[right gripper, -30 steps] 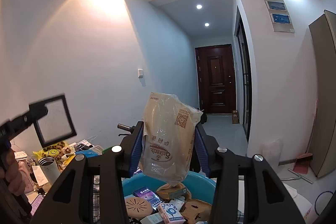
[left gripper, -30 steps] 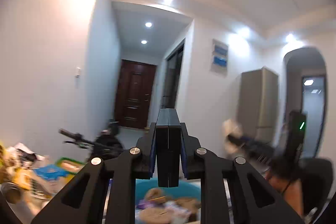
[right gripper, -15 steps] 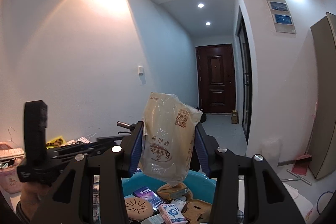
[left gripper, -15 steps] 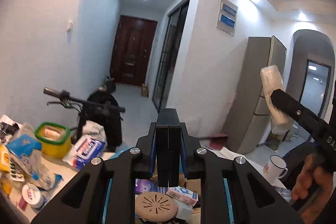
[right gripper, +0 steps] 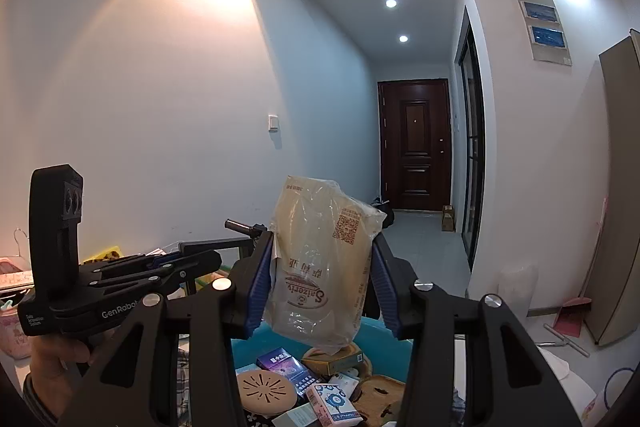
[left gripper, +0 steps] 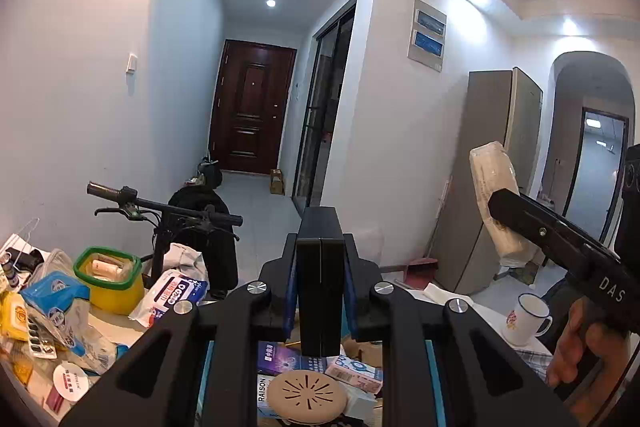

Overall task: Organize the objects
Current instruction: 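Carry the black frame with left tool while right tool carries the white package over the basin, then open the left tool to drop the black frame into the basin, then open the right tool to drop the white package into the basin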

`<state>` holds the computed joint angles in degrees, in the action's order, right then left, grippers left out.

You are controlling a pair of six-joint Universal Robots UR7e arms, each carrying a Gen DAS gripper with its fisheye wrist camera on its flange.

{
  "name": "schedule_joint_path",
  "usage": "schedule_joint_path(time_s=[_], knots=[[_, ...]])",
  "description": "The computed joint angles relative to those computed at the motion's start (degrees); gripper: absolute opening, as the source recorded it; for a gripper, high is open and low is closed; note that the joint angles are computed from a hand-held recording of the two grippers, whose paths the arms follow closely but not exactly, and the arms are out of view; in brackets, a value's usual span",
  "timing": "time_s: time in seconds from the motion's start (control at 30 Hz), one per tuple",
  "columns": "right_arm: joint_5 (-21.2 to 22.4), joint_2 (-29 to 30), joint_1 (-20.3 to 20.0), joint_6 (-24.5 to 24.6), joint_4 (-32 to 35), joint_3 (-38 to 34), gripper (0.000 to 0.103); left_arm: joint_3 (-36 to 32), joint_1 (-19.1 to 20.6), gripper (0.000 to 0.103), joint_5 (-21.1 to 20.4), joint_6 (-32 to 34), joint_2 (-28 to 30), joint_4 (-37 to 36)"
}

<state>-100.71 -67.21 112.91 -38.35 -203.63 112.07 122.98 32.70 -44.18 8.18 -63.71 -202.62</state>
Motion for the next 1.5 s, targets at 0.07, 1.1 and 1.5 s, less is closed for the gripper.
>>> schedule_joint_path(time_s=[0.07, 1.1, 1.5], knots=[[-0.1, 0.1, -0.1, 0.2, 0.5, -0.3, 0.045, -0.3, 0.0, 0.02, 1.2, 0.6, 0.4, -0.2], [-1.6, 0.7, 0.4, -0.4, 1.5, -0.7, 0.046, -1.7, 0.4, 0.102, 4.6, 0.0, 2.8, 1.5], [-2.5, 1.3, 0.3, -0.5, 2.7, -1.3, 0.046, -1.0, -0.3, 0.103, 6.2, 0.1, 1.8, 1.0]])
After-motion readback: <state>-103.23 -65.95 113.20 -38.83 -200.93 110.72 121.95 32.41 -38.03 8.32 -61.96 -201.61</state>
